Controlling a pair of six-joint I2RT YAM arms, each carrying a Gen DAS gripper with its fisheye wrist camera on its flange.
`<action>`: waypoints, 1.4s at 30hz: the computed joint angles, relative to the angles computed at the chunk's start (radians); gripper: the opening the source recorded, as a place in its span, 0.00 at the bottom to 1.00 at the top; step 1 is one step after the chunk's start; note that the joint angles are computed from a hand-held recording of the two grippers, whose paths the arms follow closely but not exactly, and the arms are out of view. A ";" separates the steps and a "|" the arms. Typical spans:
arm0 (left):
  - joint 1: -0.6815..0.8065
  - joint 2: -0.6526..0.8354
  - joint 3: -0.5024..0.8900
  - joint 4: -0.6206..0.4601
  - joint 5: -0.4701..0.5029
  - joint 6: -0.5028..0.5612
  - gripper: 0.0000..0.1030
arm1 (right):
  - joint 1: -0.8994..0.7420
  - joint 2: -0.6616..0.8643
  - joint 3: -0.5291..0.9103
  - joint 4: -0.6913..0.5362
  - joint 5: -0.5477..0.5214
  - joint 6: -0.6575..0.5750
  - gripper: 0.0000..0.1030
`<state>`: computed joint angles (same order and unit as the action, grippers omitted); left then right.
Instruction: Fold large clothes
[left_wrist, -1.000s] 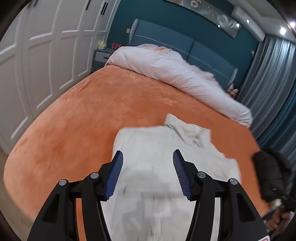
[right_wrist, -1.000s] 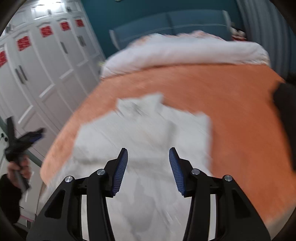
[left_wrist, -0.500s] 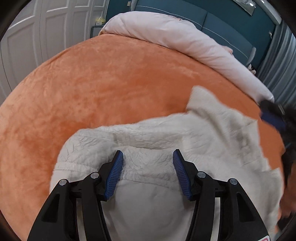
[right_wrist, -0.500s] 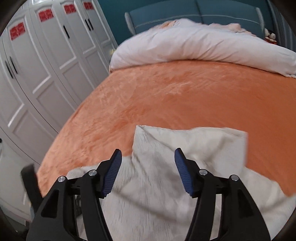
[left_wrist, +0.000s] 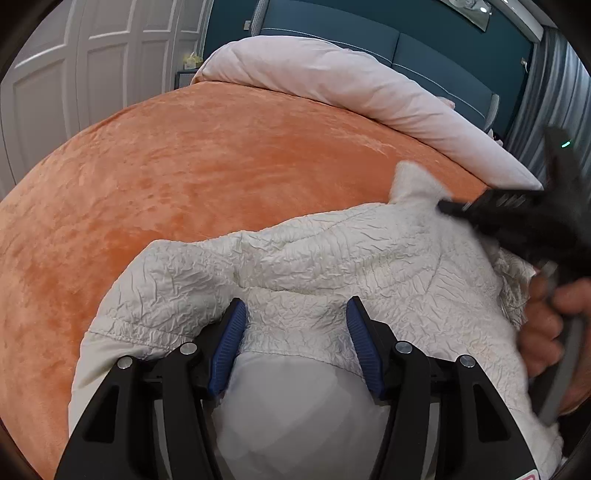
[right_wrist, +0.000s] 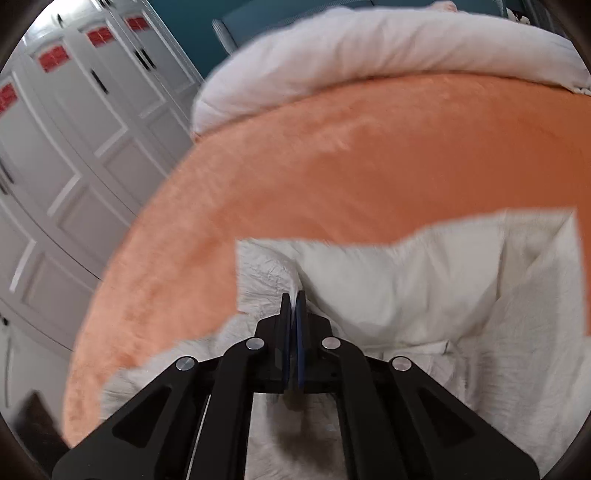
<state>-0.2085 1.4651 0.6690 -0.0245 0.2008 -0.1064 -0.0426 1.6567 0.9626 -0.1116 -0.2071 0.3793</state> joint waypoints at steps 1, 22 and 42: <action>-0.004 0.003 0.001 0.000 -0.009 0.002 0.54 | 0.002 0.034 0.029 -0.025 -0.002 0.005 0.00; -0.469 0.113 0.490 -0.320 -0.085 -0.133 0.54 | -0.580 -0.577 -0.338 -0.310 -0.214 -0.254 0.12; -0.554 0.415 0.579 -0.207 -0.318 -0.252 0.38 | -0.584 -0.454 -0.221 -0.309 -0.231 -0.281 0.04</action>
<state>-0.7624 1.8805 1.2481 -0.2315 -0.1173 -0.3589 -0.6269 1.2024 0.7413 -0.4208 -0.4386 0.0979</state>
